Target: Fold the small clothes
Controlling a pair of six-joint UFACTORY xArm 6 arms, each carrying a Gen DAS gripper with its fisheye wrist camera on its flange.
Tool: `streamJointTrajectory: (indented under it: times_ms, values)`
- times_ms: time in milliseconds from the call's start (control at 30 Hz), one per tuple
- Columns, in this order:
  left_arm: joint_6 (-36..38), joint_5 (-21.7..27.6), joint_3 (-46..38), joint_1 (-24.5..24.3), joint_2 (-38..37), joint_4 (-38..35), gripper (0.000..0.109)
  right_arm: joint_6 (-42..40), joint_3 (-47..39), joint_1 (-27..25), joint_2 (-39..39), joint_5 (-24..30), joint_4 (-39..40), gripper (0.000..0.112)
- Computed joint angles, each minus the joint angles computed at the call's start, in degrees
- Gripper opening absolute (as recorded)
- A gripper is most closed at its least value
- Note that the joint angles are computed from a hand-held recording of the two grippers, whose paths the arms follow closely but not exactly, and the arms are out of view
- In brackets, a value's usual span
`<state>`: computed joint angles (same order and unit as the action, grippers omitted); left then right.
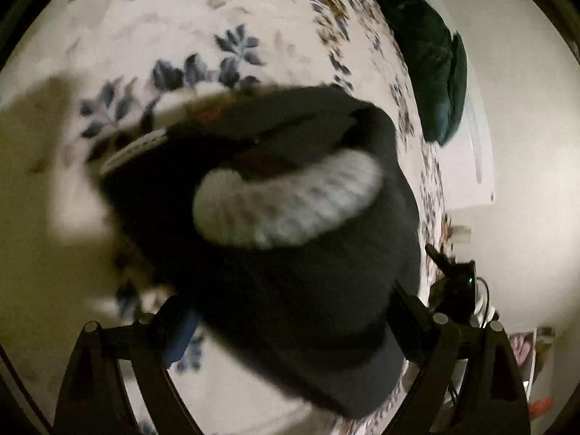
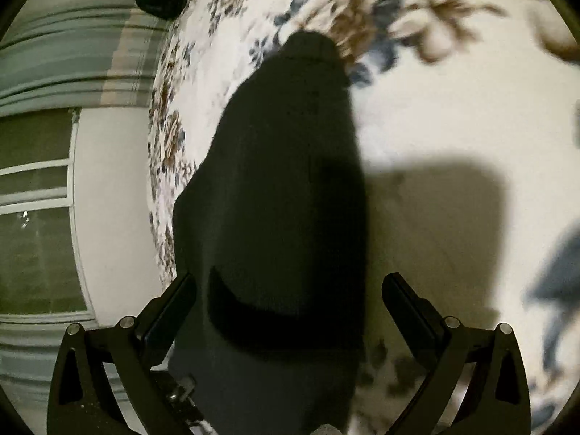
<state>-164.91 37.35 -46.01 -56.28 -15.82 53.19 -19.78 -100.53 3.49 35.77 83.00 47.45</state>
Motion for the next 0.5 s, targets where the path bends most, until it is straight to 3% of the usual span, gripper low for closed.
streamJointTrajectory:
  times_ms: [100, 233, 333, 400, 467, 500]
  values:
    - [-8.9, 1.8, 1.1, -0.4, 0.6, 5.8, 0.097, 0.9, -6.2, 0.8, 5.8, 1.4, 0.8, 0.103]
    - [-12.0, 5.9, 0.4, -1.4, 1.7, 9.1, 0.095, 2.1, -13.3, 1.3, 12.5, 3.5, 4.3, 0.103]
    - [-6.1, 8.8, -0.8, -2.0, 1.6, 7.0, 0.075, 1.3, -14.7, 1.5, 14.3, 3.5, 8.4, 0.101]
    - [-2.0, 8.3, -0.2, -1.2, 0.3, 5.7, 0.067, 0.0, -13.1, 2.8, 13.0, 0.8, 6.6, 0.062]
    - [1.3, 5.9, 1.0, 0.1, -1.0, 4.6, 0.066, -0.9, -8.1, 3.2, 9.7, -2.6, 6.7, 0.046]
    - [5.1, 3.9, 1.8, 1.6, -2.0, 3.1, 0.065, -1.0, -6.5, 3.2, 8.8, -3.9, 7.4, 0.043]
